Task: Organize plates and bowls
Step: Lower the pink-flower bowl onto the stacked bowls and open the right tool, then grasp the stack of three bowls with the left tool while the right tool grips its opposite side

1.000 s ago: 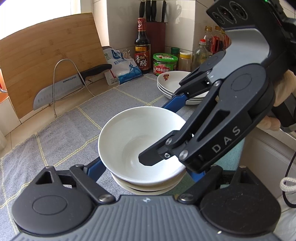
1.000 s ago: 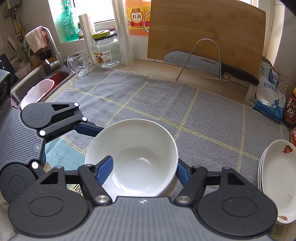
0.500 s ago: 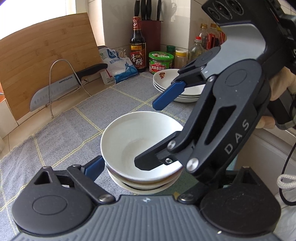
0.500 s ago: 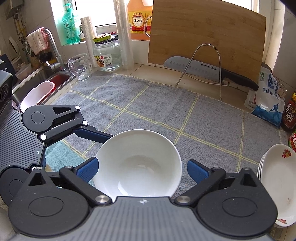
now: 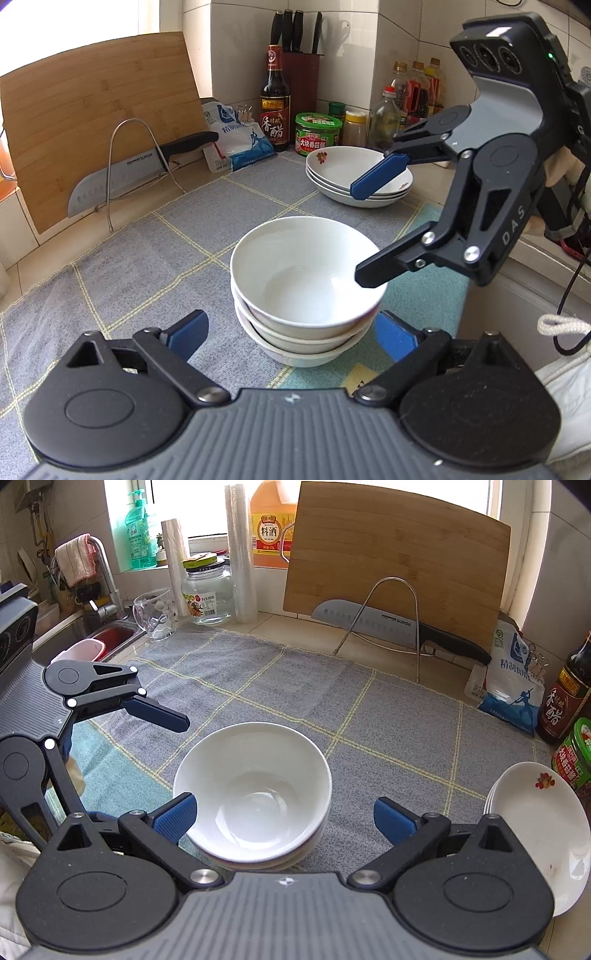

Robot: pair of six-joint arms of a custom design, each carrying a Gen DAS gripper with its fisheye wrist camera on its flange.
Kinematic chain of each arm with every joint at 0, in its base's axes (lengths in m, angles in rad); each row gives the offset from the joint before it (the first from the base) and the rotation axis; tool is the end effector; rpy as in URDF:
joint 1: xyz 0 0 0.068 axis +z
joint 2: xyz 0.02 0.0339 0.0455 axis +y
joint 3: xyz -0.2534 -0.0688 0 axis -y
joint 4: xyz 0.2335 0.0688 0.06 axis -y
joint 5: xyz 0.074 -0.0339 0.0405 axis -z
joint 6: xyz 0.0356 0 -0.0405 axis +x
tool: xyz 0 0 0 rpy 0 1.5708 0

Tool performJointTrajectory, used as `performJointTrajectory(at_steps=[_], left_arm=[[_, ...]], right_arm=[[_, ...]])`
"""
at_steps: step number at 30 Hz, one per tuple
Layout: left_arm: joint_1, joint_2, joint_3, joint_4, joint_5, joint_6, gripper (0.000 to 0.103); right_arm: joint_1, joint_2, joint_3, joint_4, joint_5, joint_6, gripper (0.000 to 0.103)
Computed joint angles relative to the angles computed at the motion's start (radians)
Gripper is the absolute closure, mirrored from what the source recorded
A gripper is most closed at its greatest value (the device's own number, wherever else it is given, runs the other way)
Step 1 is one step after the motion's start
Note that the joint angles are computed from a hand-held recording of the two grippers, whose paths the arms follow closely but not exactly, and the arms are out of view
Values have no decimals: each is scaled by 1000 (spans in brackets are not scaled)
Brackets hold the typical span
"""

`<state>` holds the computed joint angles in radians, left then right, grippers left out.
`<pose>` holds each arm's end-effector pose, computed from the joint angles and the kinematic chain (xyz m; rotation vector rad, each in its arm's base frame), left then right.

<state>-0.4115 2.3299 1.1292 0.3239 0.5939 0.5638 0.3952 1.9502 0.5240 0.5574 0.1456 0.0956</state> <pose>0.3596 -0.1787 0.0218 1.3222 1.9415 -0.6481 0.2580 0.1020 0.0431 -0.2981 2.4093 0.0442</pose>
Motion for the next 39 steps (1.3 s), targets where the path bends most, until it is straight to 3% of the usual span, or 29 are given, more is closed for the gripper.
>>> performJointTrajectory(at_steps=[9,15,20,31,39], left_arm=[[16,78,121,-198,6,85,4],[-7,111,128,-149,-43,63,4],[-27,165,195,-206,-75,76,4],[-50,218,259,-192,-102,101,4],[-31,259,388,-325,-56,227,6]], right_arm=[[47,23,-49,23,48,-48,0],[41,115,-24,46,44,-48,0],[18,183,0,75,26,-64,0],[-61,258,44,113,-85,-138,0],[-107,304,110,80,-184,-229,0]])
